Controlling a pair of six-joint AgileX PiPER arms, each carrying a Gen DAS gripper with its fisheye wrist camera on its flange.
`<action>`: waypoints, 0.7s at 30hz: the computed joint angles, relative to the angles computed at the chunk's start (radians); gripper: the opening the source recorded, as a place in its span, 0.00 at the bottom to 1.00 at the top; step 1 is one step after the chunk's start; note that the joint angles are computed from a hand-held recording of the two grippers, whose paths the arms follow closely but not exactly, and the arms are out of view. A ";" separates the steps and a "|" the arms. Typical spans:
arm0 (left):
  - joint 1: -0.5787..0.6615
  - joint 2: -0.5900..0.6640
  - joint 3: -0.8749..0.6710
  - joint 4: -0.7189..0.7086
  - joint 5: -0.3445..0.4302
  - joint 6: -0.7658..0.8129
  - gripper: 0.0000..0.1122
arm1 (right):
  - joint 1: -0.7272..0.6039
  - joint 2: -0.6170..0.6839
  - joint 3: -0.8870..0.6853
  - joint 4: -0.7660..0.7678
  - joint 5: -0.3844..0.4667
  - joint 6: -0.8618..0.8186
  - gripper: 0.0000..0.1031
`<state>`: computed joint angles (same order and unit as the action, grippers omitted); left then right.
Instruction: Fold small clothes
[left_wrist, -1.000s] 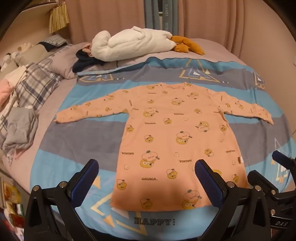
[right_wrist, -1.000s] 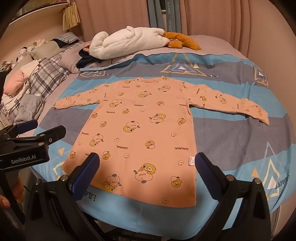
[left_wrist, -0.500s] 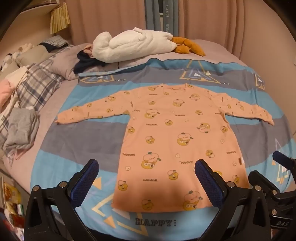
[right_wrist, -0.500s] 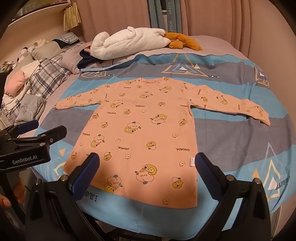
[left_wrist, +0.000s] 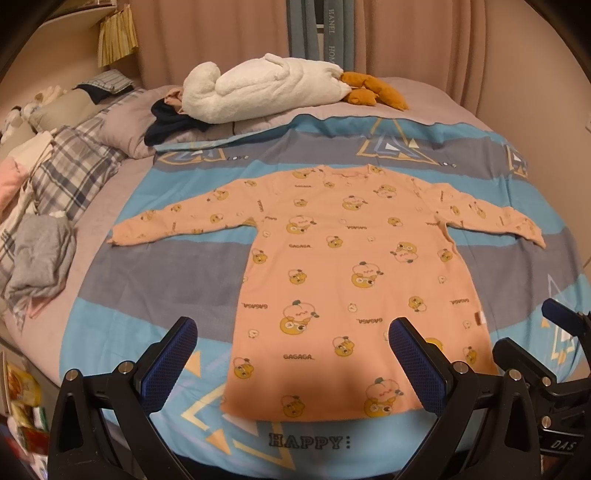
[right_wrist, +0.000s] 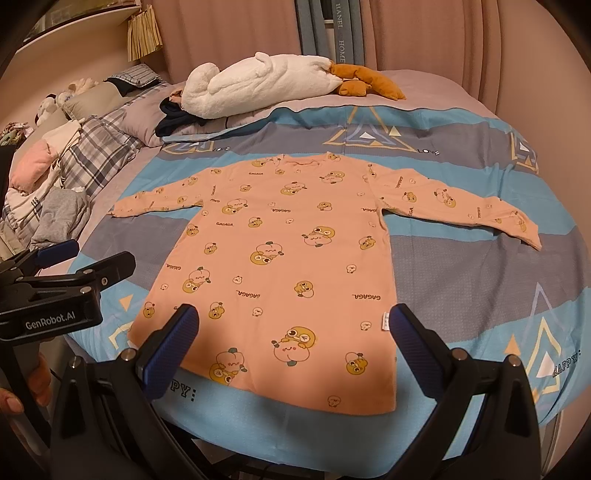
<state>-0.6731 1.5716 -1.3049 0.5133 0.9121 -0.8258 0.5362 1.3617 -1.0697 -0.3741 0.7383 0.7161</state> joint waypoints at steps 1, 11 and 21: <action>0.001 -0.001 0.004 -0.003 -0.004 0.002 0.91 | 0.001 0.000 -0.001 0.000 0.001 0.001 1.00; -0.001 -0.004 0.017 -0.007 -0.014 0.001 0.91 | 0.003 -0.001 0.001 -0.002 0.001 0.006 1.00; 0.000 -0.005 0.021 -0.014 -0.015 0.007 0.91 | -0.003 -0.002 0.009 0.002 -0.008 0.000 1.00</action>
